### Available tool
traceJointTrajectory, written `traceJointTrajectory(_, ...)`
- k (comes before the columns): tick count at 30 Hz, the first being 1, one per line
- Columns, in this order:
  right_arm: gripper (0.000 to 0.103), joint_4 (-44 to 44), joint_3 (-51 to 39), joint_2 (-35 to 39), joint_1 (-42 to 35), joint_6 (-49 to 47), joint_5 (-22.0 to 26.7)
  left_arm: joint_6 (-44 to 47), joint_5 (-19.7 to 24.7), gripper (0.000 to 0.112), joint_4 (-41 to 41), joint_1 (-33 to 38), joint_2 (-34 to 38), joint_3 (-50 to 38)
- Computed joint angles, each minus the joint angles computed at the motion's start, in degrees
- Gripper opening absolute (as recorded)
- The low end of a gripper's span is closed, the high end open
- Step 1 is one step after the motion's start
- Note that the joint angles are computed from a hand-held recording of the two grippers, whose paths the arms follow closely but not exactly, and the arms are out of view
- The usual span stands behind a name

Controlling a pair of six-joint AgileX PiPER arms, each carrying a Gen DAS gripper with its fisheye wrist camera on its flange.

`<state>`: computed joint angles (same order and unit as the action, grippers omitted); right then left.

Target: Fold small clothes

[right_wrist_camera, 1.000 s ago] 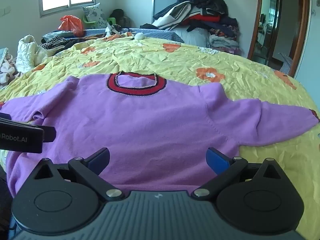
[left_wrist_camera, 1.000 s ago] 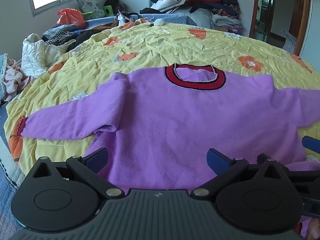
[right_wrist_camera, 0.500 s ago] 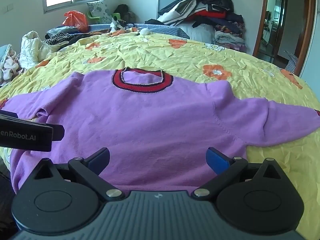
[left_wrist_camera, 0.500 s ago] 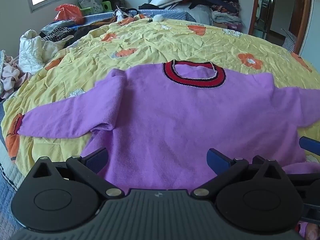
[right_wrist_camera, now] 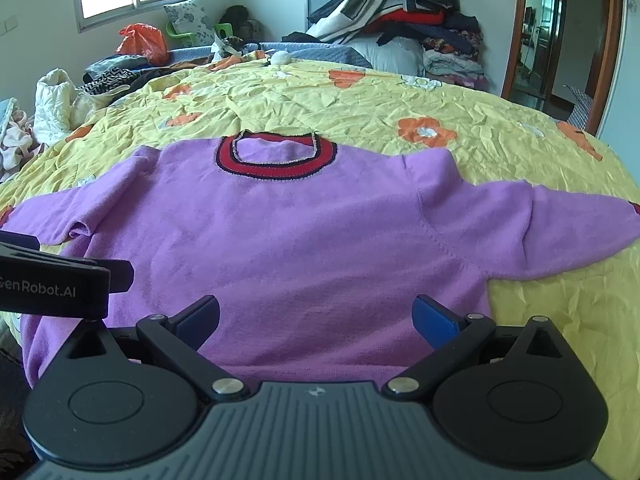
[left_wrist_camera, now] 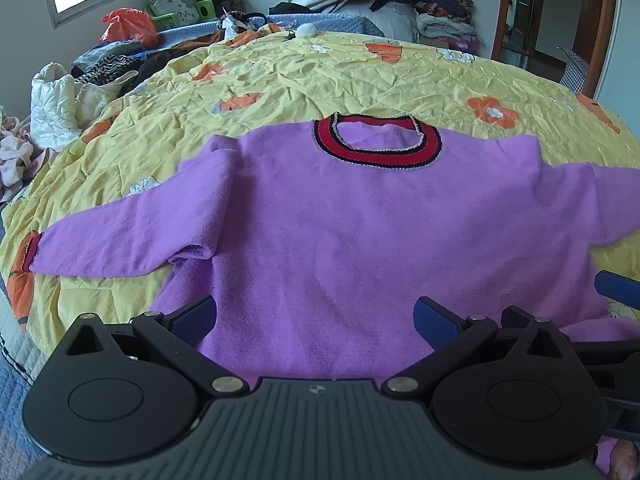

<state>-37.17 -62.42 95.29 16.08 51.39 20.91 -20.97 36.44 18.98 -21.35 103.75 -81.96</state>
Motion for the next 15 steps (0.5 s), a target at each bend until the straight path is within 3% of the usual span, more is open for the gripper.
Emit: traceJointTrajectory(15,0.103,4.82,-1.44,1.3,-2.98,-6.72,-0.21,0.12,3.15,0.103,-1.57,-0.49,3.52,-4.91)
